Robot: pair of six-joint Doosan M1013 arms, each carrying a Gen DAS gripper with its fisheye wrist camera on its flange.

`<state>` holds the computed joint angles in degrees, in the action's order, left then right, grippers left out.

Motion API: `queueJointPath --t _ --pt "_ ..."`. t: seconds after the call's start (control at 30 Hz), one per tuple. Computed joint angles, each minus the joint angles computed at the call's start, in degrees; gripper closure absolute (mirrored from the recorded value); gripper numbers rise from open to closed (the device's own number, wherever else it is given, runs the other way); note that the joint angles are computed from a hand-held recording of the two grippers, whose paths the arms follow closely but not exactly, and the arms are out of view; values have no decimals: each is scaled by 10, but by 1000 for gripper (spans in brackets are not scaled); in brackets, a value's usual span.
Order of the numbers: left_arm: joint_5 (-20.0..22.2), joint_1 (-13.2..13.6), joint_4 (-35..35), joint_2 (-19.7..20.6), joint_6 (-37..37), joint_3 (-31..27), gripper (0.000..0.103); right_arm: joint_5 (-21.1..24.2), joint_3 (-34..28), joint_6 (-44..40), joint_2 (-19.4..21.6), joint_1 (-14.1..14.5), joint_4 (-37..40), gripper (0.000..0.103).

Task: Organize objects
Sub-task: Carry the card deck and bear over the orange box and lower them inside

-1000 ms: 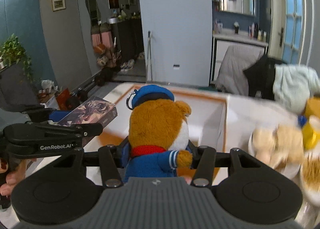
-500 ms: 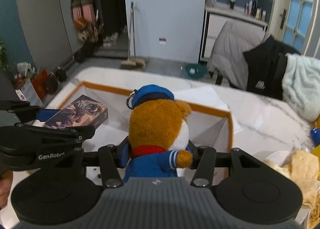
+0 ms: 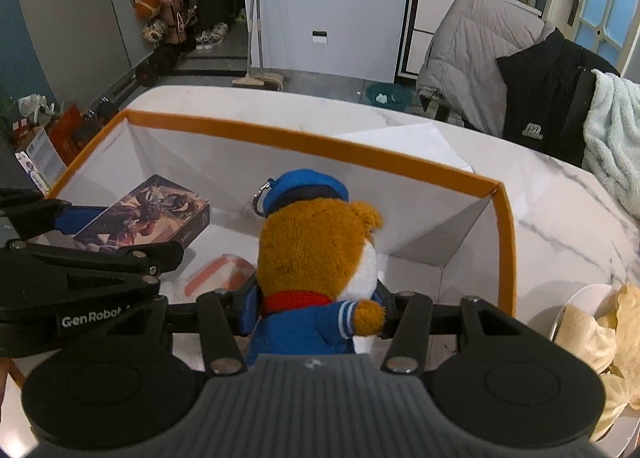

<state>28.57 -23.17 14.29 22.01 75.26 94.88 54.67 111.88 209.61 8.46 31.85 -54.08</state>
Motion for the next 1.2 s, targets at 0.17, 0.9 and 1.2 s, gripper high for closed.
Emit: queueJointPath --t 0.17,0.9,1.2 --pt "21 -3 4 6 -2 -11 36 -9 2 8 0 -6 9 49" --pt "68 -7 15 21 -15 -32 36 -50 2 -31 -3 -39 97 49" --pt "78 -8 8 23 -7 -36 36 -61 0 -43 -3 -43 122 49"
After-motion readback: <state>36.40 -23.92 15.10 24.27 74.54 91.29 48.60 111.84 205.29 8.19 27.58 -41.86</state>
